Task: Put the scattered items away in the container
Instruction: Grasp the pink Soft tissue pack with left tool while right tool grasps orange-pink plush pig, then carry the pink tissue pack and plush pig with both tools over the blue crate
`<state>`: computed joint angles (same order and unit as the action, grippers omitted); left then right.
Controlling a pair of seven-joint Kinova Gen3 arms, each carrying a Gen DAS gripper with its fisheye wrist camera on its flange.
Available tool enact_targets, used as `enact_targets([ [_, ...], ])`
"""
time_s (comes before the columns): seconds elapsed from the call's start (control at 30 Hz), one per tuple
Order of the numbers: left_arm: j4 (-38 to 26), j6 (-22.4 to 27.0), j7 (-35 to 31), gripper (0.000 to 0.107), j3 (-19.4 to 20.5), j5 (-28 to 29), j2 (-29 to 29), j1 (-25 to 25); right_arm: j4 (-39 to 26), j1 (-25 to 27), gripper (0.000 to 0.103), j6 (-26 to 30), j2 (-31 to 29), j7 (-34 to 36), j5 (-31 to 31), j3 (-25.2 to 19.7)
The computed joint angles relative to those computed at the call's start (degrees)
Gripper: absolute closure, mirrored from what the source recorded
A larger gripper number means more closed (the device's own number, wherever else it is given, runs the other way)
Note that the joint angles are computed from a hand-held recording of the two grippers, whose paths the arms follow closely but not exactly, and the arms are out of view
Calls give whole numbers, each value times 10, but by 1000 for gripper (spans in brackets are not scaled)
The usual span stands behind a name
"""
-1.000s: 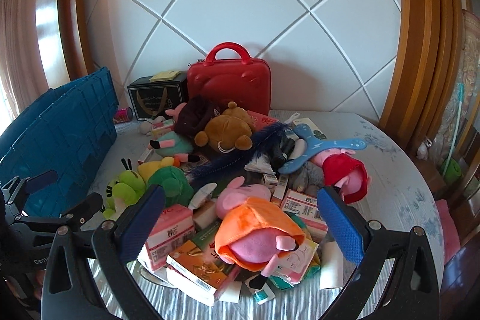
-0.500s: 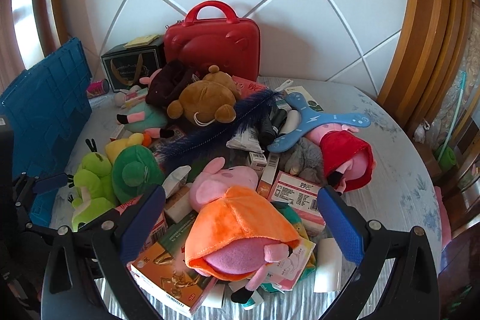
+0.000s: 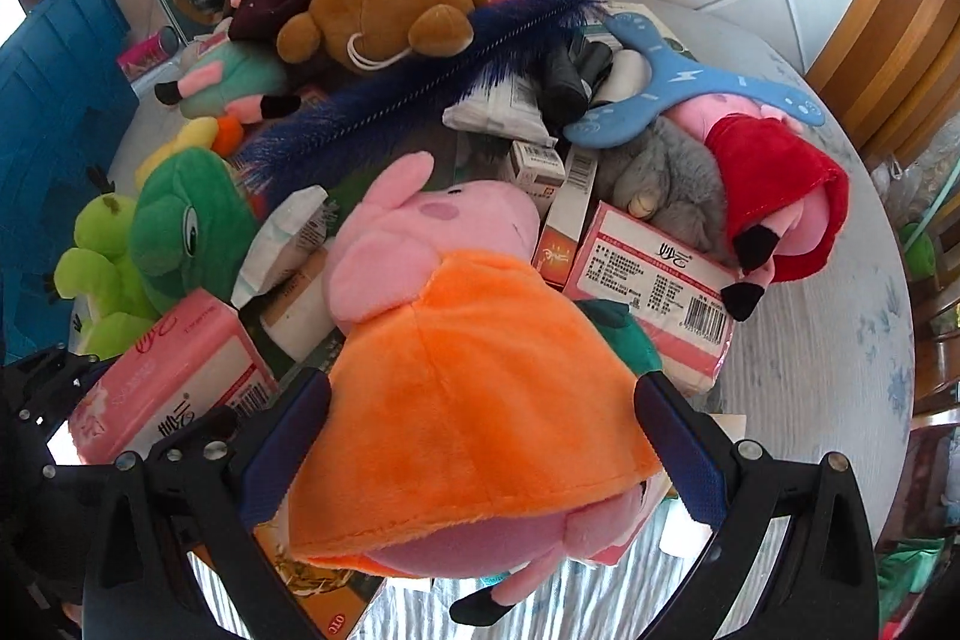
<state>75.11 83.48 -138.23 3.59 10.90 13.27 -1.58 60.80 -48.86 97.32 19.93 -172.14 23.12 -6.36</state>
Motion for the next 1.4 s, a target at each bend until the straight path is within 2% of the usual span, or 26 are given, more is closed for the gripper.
enact_targets([
  [0.1,-2,5,0,52,0,4,4,-1,15,9,0,-17,-3,1,-13,-2],
  [0.47,3,11,-10,57,-3,18,-3,-12,39,19,0,-41,0,-5,-26,-4],
  [0.6,6,10,-19,57,-6,36,-5,-25,33,1,9,-29,4,-16,-4,-1],
  [0.8,13,4,-51,58,-13,74,-28,-52,35,-21,14,-22,-7,-39,29,-4],
  [0.9,9,9,-65,58,-18,96,-38,-63,21,-36,15,-5,-8,-41,54,-5],
  [1.1,31,-27,-92,58,-31,143,-84,-75,-26,-81,15,44,-5,-36,120,-4],
  [1.2,33,-29,-110,58,-45,177,-101,-86,-67,-113,15,76,5,-21,164,2],
  [1.4,5,-1,-138,58,-74,237,-117,-117,-171,-178,15,131,38,39,238,35],
])
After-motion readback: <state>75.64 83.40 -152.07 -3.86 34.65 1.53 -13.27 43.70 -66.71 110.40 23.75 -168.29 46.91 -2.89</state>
